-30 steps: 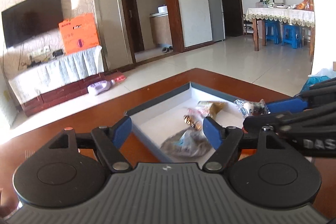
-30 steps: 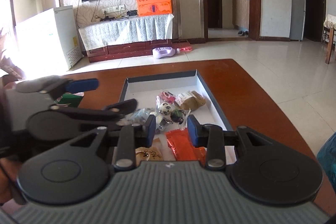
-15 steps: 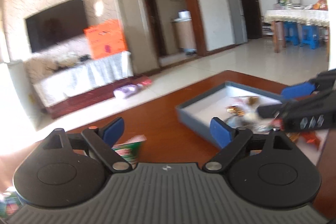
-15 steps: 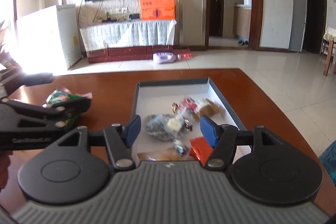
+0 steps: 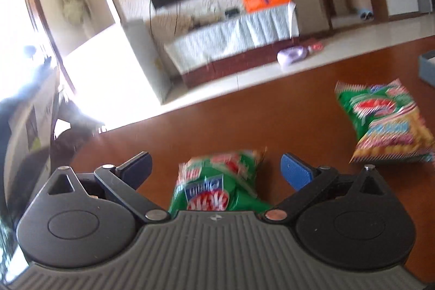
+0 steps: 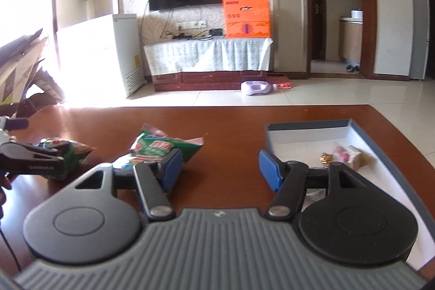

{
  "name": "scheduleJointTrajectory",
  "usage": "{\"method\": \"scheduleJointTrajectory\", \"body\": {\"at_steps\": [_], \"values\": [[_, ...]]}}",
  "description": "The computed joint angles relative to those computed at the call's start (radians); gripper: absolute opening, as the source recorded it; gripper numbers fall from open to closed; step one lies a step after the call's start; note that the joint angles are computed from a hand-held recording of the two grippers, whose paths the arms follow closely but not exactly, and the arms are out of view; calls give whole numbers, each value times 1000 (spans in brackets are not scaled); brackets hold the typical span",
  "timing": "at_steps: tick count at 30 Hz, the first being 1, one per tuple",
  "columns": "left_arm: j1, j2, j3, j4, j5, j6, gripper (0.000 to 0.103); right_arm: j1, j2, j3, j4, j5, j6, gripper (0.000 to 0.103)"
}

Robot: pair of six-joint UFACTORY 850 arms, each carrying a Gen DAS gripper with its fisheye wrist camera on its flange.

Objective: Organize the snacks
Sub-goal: 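Grasp a green snack bag with the left tool while the right tool grasps the prawn cracker bag, then carry both green snack bags over the box lid with both tools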

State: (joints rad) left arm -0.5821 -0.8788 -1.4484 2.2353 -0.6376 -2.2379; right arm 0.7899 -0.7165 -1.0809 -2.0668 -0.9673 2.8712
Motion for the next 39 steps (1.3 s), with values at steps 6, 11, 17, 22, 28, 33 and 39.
{"method": "scheduleJointTrajectory", "body": {"at_steps": [6,11,17,22,28,33,39], "values": [[44,-22,-35,-119,139,14,102,-14,-31,-64,-38,118,55,65],[67,-23,-46,-120,209,-31,102,-17,-55,-141,-18,188,81,65],[85,-40,-80,-127,255,-51,102,-29,-117,-267,56,261,95,65],[88,-47,-96,-127,270,-52,102,-43,-171,-357,166,299,87,65],[91,-61,-106,-98,276,-70,102,-50,-239,-479,331,335,-66,81],[92,-72,-116,-79,289,-87,102,-60,-303,-584,508,360,-300,83],[98,-68,-108,92,313,-244,92,-48,-286,-550,407,358,-370,70]]}}
